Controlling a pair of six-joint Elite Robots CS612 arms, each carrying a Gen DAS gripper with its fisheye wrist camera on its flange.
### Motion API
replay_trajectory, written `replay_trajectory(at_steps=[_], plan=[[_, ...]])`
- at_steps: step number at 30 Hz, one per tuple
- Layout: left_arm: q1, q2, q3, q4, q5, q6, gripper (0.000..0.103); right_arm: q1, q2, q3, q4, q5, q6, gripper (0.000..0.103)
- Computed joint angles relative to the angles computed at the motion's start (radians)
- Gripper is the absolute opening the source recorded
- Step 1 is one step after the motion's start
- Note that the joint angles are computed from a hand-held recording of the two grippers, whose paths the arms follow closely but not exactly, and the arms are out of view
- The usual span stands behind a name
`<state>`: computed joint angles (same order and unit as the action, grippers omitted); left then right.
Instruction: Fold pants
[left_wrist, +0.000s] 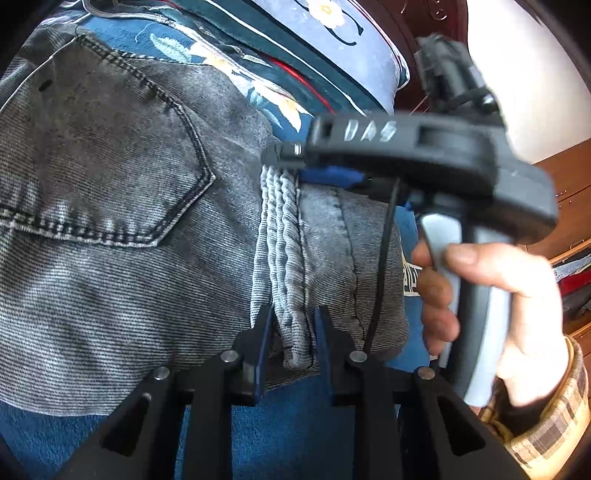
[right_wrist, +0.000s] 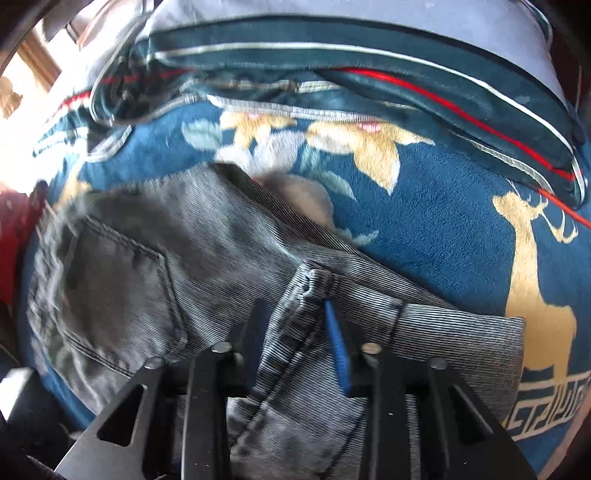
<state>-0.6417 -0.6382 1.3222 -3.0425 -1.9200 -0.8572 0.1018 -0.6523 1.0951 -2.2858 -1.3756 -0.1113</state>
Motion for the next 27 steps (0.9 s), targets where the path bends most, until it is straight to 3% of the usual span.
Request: replay_trajectory(at_steps=[1,2,4,6,8,11,15,17,21,24,25,26,27], plan=[[-0.001,-0.001,0.001,0.005,0.005,0.007,0.027,0.000,-0.002,0.002,-0.009,0.008,0.017,0.051],[-0.003,-0.002,0.000,0.014,0.014,0.017,0.027,0.005,-0.003,0.001,-0.014,-0.004,0.022,0.056],[-0.006,-0.004,0.001,0.025,0.027,0.033,0.027,0.021,0.006,-0.015,-0.004,-0.074,-0.004,0.056],[-0.008,-0.004,-0.002,0.035,0.034,0.047,0.027,0.030,0.020,-0.027,0.011,-0.123,-0.012,0.051],[-0.007,-0.002,-0.005,0.036,0.033,0.050,0.026,0.040,0.028,-0.025,-0.009,-0.187,-0.006,0.037],[-0.007,-0.004,-0.001,0.026,0.037,0.053,0.024,0.044,0.021,-0.009,-0.048,-0.212,-0.021,0.028],[-0.010,-0.018,0.012,0.000,0.072,0.062,0.020,0.041,-0.014,0.038,-0.134,-0.190,-0.033,0.014],[-0.010,-0.024,0.022,-0.009,0.080,0.055,0.020,0.036,-0.025,0.048,-0.165,-0.155,-0.032,0.013],[-0.011,-0.032,0.035,0.042,0.084,0.051,0.020,0.037,-0.008,0.022,-0.118,-0.136,-0.057,0.013],[-0.012,-0.025,0.033,0.053,0.087,0.049,0.022,0.046,0.011,0.015,-0.092,-0.149,-0.077,0.016],[-0.009,-0.020,0.029,0.047,0.080,0.042,0.022,0.047,0.009,0.026,-0.118,-0.149,-0.088,0.023],[-0.005,-0.017,0.028,0.038,0.068,0.033,0.022,0.046,0.005,0.030,-0.116,-0.124,-0.095,0.039],[-0.002,-0.016,0.029,0.027,0.055,0.022,0.022,0.043,-0.004,0.037,-0.114,-0.102,-0.098,0.047]])
